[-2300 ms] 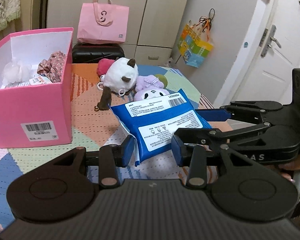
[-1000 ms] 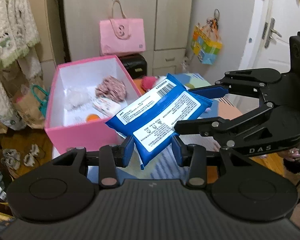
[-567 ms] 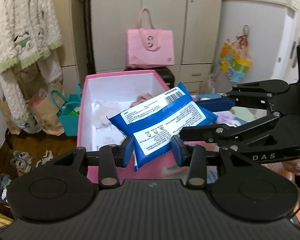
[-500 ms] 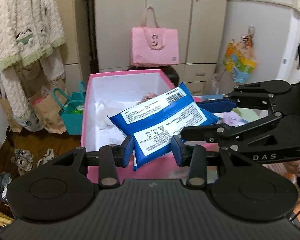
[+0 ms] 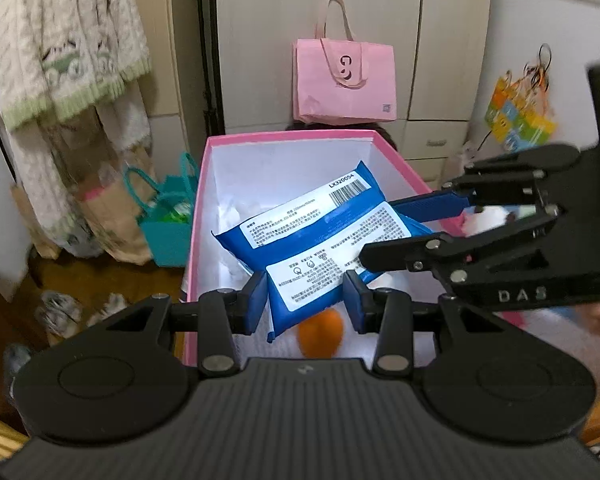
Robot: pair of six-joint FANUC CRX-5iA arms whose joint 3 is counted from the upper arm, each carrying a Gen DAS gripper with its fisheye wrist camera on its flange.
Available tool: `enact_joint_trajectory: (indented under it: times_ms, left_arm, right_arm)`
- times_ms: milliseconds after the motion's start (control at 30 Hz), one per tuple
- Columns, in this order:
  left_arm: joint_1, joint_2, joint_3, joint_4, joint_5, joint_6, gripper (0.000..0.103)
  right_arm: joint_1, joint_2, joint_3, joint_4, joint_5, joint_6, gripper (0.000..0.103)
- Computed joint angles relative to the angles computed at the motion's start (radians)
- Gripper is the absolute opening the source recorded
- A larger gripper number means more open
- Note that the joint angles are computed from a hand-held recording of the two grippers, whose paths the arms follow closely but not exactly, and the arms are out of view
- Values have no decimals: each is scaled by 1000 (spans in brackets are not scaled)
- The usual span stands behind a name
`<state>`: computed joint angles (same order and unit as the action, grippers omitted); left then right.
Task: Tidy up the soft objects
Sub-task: 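Open both grippers to drop the wet-wipes pack into the box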
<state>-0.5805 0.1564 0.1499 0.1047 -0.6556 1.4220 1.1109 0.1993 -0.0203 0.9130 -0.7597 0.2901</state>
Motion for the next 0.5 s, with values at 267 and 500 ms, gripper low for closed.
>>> enact_joint_trajectory:
  times_ms: [267,500]
  left_arm:
    - [-96,7,86,-333,-46,135,42]
    - [-90,-47,47,-268,-70,80,43]
  right_arm:
    - [14,3,7,-59,-29,51,43]
    - [73,-5,28,-63,-164,56,43]
